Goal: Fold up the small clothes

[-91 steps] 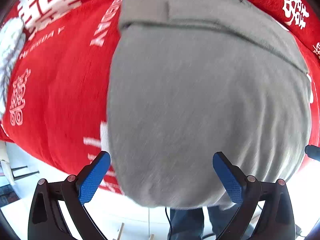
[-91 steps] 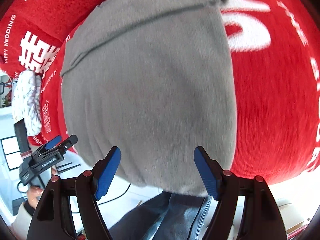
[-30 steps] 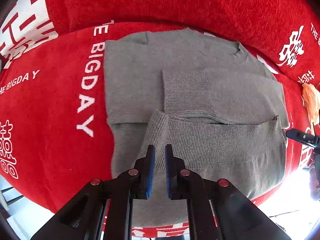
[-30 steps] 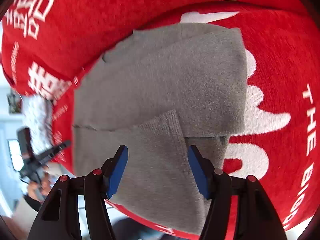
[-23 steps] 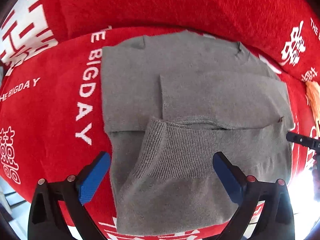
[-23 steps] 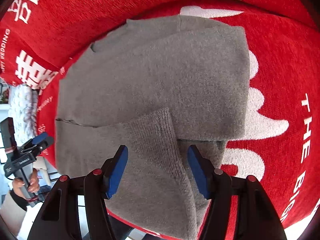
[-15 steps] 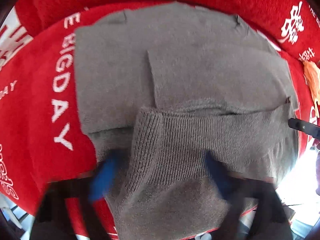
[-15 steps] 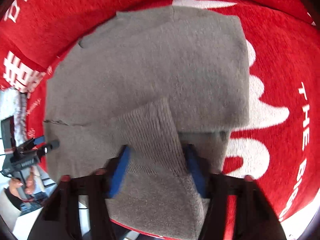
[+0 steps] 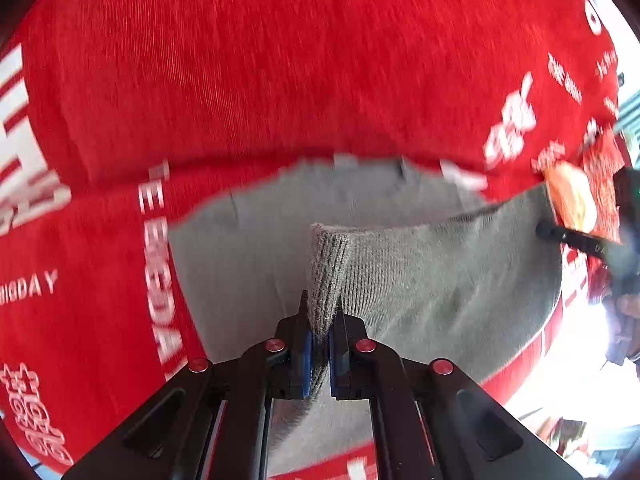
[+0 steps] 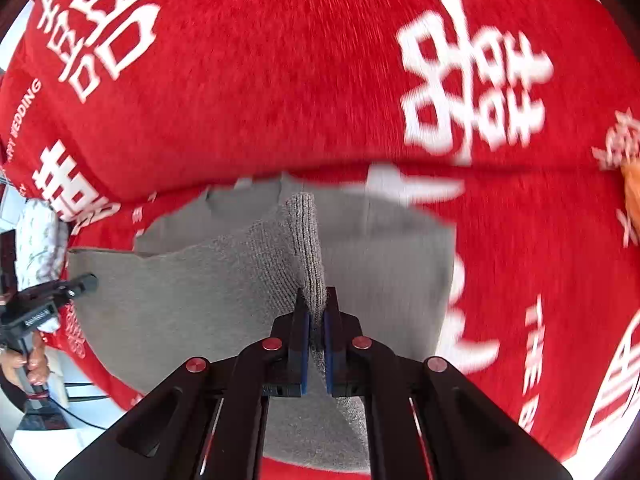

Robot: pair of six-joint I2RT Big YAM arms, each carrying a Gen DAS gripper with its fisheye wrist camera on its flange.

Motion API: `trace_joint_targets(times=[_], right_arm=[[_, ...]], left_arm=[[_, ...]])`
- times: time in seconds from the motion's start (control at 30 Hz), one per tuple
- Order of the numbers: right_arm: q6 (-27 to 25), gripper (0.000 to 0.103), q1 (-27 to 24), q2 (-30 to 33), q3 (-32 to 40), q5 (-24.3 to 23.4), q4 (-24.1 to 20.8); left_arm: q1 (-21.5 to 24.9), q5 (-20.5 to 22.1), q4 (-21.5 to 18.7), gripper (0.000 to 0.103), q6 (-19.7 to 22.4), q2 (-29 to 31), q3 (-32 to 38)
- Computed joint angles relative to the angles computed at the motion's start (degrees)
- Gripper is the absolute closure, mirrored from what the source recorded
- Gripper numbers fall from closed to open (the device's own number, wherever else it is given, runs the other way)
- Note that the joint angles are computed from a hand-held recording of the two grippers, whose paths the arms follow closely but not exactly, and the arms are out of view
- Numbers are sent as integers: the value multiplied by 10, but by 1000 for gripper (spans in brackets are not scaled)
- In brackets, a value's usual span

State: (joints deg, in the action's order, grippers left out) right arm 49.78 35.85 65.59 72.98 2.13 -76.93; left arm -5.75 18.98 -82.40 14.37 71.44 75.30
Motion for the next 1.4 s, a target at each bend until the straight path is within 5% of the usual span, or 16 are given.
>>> trace_joint_targets(times=[0.2,0.3,0.47,0.6,0.67,0.7,0.93,1.17,1.3,1.4], right_arm=[[-38,97,-79,80,-21,-51,80],[-37,97,-92,110,-43,-66,105],[-20,98,-98,115,-76,-72,139],[19,81,-107,105,-74,-30,110],[44,79,-115,97,-75,-19,93],[49,79,-114,94,-68,-8,73],[42,79,-55,33,-78,-33,81],[92,81,35,21,-132,-55,88],[139,77,39,-23,-147,-33,38],[209,67,49,-87,-174,-52,52]], left_arm=[[-35,-69,113,97,-83,90,4],[-50,-118,137,97,-110,128,-13],[-48,-133,161,93,-132,148,-28],[-35,-145,151,90,-144,151,-14],[-35,-188,148,45,-150,147,-8],[-33,-221,157,40,-152,137,-11],[6,-184,116,40,-111,83,-19],[7,-195,107,30,-110,24,-126],[35,-207,86,21,-96,3,-132],[88,-156,36,21,-80,-5,-125]])
